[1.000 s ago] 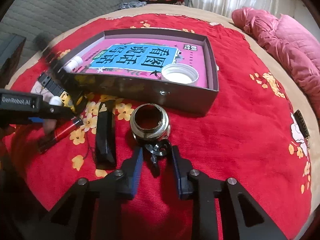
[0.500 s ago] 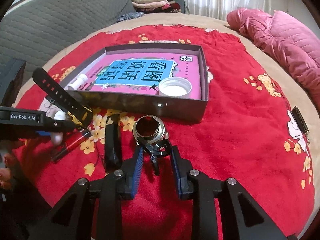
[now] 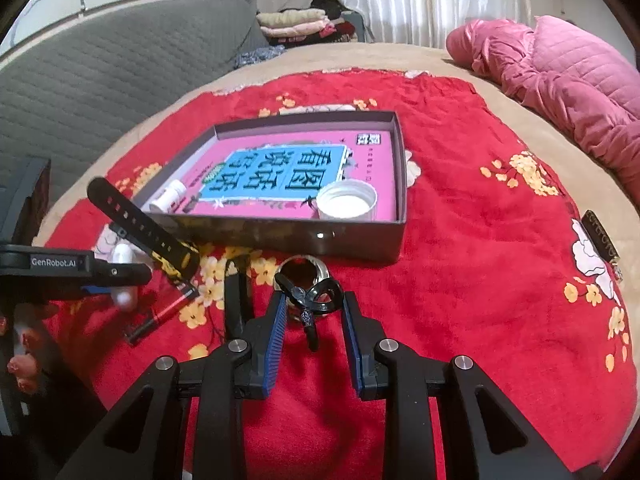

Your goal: Organize rigid objects

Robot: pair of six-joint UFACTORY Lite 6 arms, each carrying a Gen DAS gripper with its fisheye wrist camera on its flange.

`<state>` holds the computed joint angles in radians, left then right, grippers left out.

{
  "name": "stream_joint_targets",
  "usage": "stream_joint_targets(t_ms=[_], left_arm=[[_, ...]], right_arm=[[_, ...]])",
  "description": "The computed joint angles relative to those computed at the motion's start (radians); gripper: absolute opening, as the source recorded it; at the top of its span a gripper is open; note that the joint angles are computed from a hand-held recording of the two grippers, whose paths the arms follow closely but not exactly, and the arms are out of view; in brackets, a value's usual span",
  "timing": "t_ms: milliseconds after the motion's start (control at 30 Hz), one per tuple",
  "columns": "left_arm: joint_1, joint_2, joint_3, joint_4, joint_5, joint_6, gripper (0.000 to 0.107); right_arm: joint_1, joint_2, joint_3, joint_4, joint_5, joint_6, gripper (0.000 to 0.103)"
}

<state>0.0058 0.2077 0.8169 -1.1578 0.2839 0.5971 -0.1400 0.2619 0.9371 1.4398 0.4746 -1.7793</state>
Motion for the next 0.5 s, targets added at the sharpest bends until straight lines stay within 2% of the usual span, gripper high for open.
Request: stream_joint_targets(t_ms=[500], left_arm=[[-0.016, -0.06, -0.012, -0.02, -0.03, 0.039, 0.042]], right_arm=[[-0.013, -0.02, -0.008, 0.055, 0.044, -0.04, 0.028]])
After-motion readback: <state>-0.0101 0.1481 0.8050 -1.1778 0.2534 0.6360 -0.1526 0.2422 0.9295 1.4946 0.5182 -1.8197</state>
